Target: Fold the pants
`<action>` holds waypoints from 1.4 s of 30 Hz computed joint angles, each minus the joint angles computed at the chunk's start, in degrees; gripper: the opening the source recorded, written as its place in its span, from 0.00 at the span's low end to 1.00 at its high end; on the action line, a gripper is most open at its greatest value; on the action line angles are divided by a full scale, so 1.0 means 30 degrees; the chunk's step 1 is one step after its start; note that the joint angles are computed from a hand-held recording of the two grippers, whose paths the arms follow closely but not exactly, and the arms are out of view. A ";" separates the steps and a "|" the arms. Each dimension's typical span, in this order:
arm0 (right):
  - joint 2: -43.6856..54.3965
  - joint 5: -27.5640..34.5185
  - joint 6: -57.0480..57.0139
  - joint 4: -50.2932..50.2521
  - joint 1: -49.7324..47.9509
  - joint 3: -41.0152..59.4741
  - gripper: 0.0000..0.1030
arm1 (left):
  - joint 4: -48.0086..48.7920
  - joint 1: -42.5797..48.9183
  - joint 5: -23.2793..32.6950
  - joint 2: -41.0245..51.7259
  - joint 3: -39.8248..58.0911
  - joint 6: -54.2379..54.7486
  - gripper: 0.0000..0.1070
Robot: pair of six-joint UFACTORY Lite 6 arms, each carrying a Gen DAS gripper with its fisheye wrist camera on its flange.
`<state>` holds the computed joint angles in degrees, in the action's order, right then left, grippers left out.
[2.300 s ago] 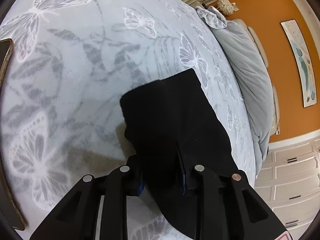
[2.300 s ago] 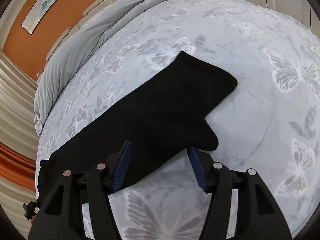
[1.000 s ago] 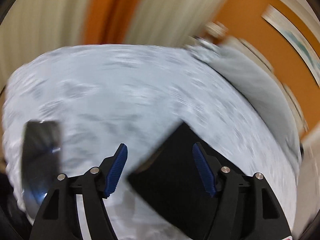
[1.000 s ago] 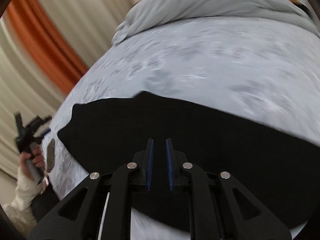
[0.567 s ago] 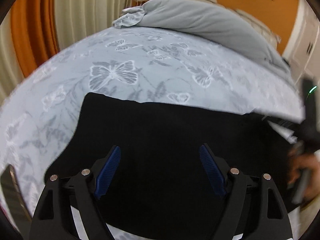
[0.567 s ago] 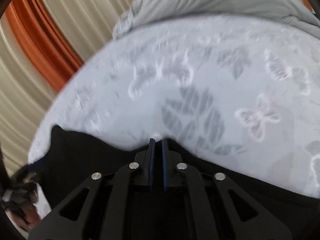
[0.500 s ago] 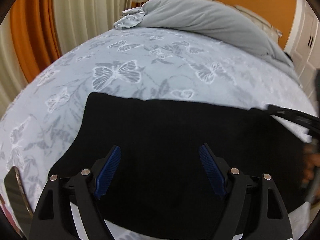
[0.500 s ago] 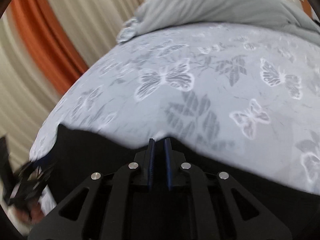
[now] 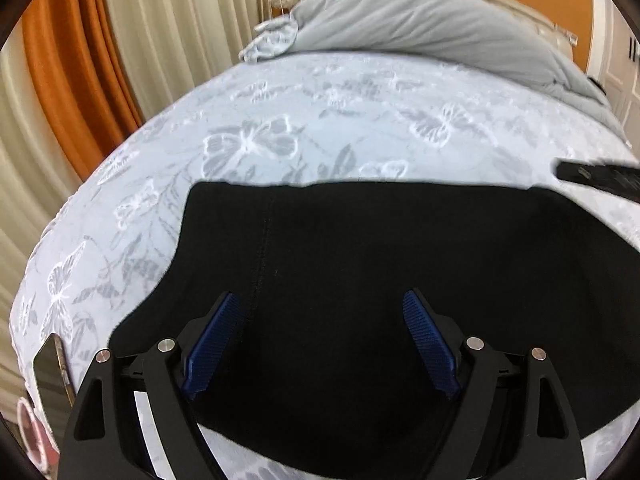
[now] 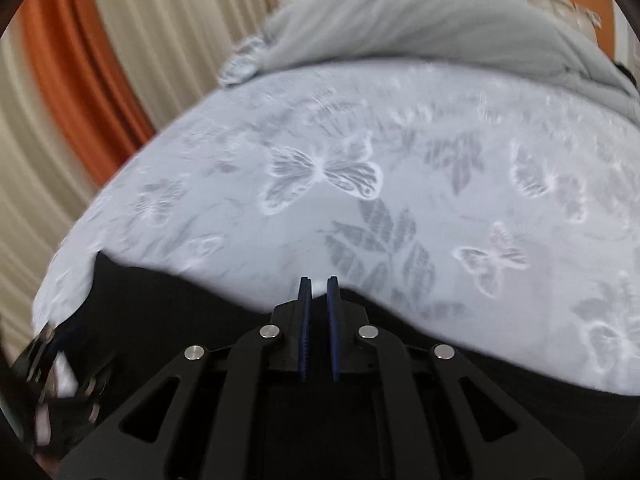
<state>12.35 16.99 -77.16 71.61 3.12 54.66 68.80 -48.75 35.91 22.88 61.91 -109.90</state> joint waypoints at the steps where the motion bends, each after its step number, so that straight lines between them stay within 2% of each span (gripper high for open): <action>1: -0.0704 -0.0375 0.0648 -0.1254 -0.0162 -0.0777 0.08 | -0.0046 -0.0314 0.0502 -0.0105 0.0118 0.0141 0.77; 3: -0.2836 -0.0492 0.0278 -0.2919 -0.1768 -0.3215 0.08 | -0.0479 -0.0928 0.1516 -0.0047 0.0674 0.0853 0.77; 6: -0.5083 0.1951 -0.1127 -0.4422 -0.6817 -0.5042 0.08 | -0.1006 -0.2061 0.3044 -0.0081 0.1534 0.1806 0.77; 9: -0.4657 0.3685 -0.3719 -0.4140 -1.2771 -0.4680 0.09 | -0.1957 -0.3353 0.5233 0.0252 0.3026 0.3386 0.78; 10: -0.3946 0.4281 -0.4542 -0.4172 -1.4770 -0.4020 0.13 | -0.2348 -0.3772 0.5891 0.0425 0.3564 0.3723 0.78; 11: -0.2890 0.4256 -0.4745 -0.3942 -1.6769 -0.3032 0.17 | -0.2754 -0.3967 0.6250 0.0516 0.3966 0.4015 0.78; 13: -0.0549 0.5195 -0.5397 -0.3494 -2.0025 -0.0448 0.41 | -0.4265 -0.4402 0.6497 0.0399 0.4980 0.4546 0.79; 16: 0.2741 0.5105 -0.5229 -0.3472 -2.3717 0.4420 0.44 | -0.5728 -0.4629 0.4611 -0.0313 0.5405 0.2950 0.81; 18: 0.5343 0.5683 -0.4098 -0.4086 -2.6009 0.8142 0.51 | -0.5693 -0.4793 0.3588 -0.0133 0.5707 0.1183 0.81; 20: 0.8278 0.6363 -0.2531 -0.5268 -2.7854 1.1913 0.53 | -0.4808 -0.5148 0.2899 0.0855 0.6417 -0.1441 0.81; 22: 1.1233 0.8255 -0.0674 -0.6997 -2.9096 1.5910 0.53 | -0.3692 -0.5491 0.2566 0.1856 0.6924 -0.3545 0.81; 24: 1.3796 1.0014 0.0561 -0.8131 -2.9854 1.9419 0.53 | -0.3208 -0.5569 0.1931 0.2650 0.7437 -0.3984 0.81; 27: 1.5078 1.0098 -0.0709 -0.7766 -3.0056 2.0713 0.54 | -0.3054 -0.5672 0.2341 0.4194 0.8995 -0.2706 0.81; 30: 1.6370 1.0301 -0.0564 -0.7680 -2.9811 2.2084 0.65 | -0.2180 -0.5767 0.2589 0.4601 0.9267 -0.2975 0.81; 32: 1.7499 1.0639 0.0443 -0.8773 -2.9454 2.3471 0.61 | -0.1856 -0.5638 0.2260 0.4531 0.9020 -0.3099 0.81; 33: 1.7638 1.0083 0.1102 -0.9536 -2.9043 2.3618 0.40 | -0.1850 -0.5556 0.2196 0.4711 0.9155 -0.3030 0.81; 34: 1.7332 0.9839 0.1118 -0.9503 -2.8951 2.3292 0.25 | -0.1863 -0.5516 0.2128 0.4754 0.9175 -0.2920 0.81; 35: 1.6880 1.0395 0.0833 -0.8685 -2.9051 2.3123 0.15 | -0.1961 -0.5449 0.2139 0.4793 0.9160 -0.2709 0.81; 38: 1.6344 1.1505 0.0746 -0.7488 -2.9533 2.3853 0.15 | -0.2284 -0.5334 0.2269 0.5067 0.9412 -0.2128 0.81; 40: 1.8116 1.1104 0.2609 -0.9478 -2.9229 2.5952 0.15 | -0.2231 -0.5195 0.2062 0.5092 0.9378 -0.2130 0.81; 42: 1.9551 1.0573 0.2794 -0.9921 -2.9246 2.6332 0.17 | -0.2336 -0.5123 0.1963 0.5248 0.9494 -0.1927 0.81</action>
